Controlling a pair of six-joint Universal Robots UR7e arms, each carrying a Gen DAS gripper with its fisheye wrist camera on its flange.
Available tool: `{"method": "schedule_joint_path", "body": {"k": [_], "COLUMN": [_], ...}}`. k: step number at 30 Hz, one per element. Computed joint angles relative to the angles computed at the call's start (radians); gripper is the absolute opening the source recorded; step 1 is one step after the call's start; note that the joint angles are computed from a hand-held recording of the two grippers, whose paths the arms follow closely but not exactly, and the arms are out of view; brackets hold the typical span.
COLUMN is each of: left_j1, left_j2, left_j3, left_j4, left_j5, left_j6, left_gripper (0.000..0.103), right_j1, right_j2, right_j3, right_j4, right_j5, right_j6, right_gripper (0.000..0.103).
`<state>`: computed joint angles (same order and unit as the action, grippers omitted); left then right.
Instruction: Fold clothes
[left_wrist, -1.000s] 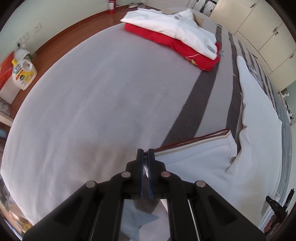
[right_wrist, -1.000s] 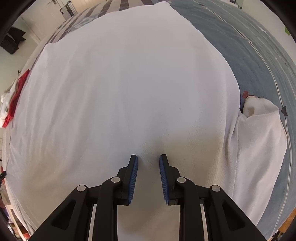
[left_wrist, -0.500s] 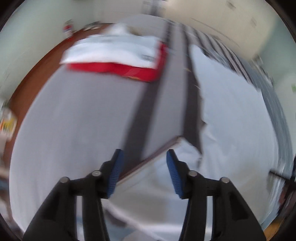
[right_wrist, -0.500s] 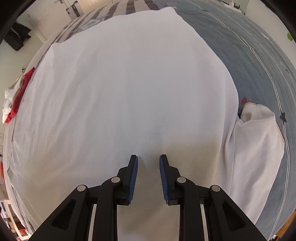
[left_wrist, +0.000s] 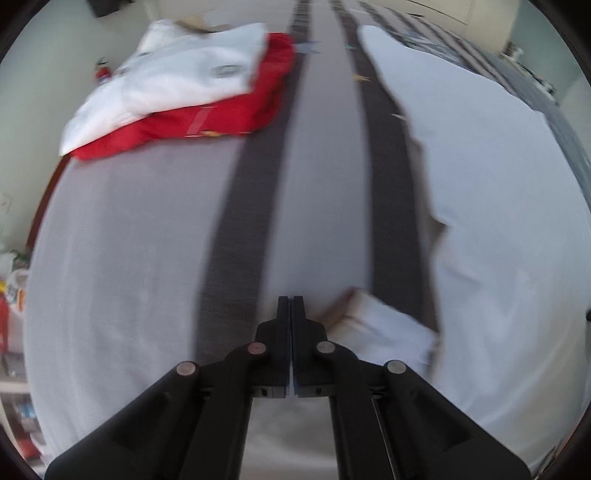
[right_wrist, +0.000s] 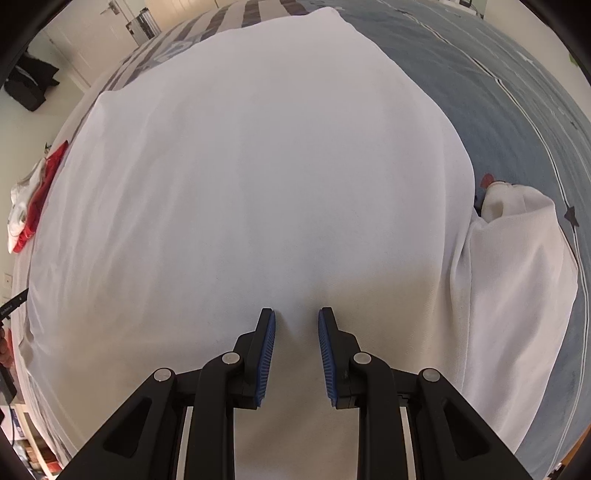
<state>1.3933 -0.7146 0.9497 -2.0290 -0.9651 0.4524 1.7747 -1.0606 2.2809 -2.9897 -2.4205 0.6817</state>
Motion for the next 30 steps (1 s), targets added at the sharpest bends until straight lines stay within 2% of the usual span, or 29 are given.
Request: {"method": "schedule_joint_path", "body": {"k": [2, 5, 6, 9, 10, 12, 15, 18, 22, 30], "left_j1": [0.010, 0.016, 0.012, 0.000, -0.003, -0.005, -0.006, -0.010, -0.019, -0.013], "left_j2": [0.010, -0.008, -0.020, -0.043, -0.046, -0.047, -0.051, -0.056, -0.060, -0.057], "left_j3": [-0.045, -0.060, -0.041, 0.020, 0.034, 0.056, 0.087, 0.105, 0.121, 0.079], "left_j4": [0.033, 0.069, 0.065, 0.054, 0.054, 0.038, 0.009, -0.006, -0.027, -0.060], "left_j5": [-0.020, -0.121, -0.141, -0.152, -0.152, -0.141, -0.116, -0.100, -0.068, -0.001], "left_j6": [-0.040, -0.051, -0.036, 0.002, 0.006, -0.006, -0.001, 0.010, 0.029, -0.051], "left_gripper": [0.000, 0.000, 0.003, 0.025, 0.029, 0.030, 0.030, 0.017, 0.007, 0.004], "right_j1": [0.000, 0.001, 0.001, 0.003, 0.004, 0.007, 0.011, 0.015, 0.019, 0.031], "right_j2": [-0.016, -0.042, -0.051, -0.070, -0.077, -0.092, -0.115, -0.136, -0.164, -0.238], "right_j3": [0.015, 0.038, 0.046, 0.061, 0.067, 0.079, 0.096, 0.114, 0.141, 0.193], "right_j4": [-0.002, -0.001, -0.001, 0.006, 0.007, 0.012, 0.025, 0.033, 0.030, 0.047], "right_j5": [0.003, 0.008, 0.010, 0.010, 0.009, 0.008, 0.005, 0.003, 0.001, 0.004], "right_j6": [0.003, 0.007, 0.008, 0.002, 0.002, 0.003, 0.009, 0.010, 0.012, 0.032], "right_gripper": [0.022, 0.022, 0.022, 0.022, 0.022, 0.022, 0.022, 0.022, 0.022, 0.022]}}
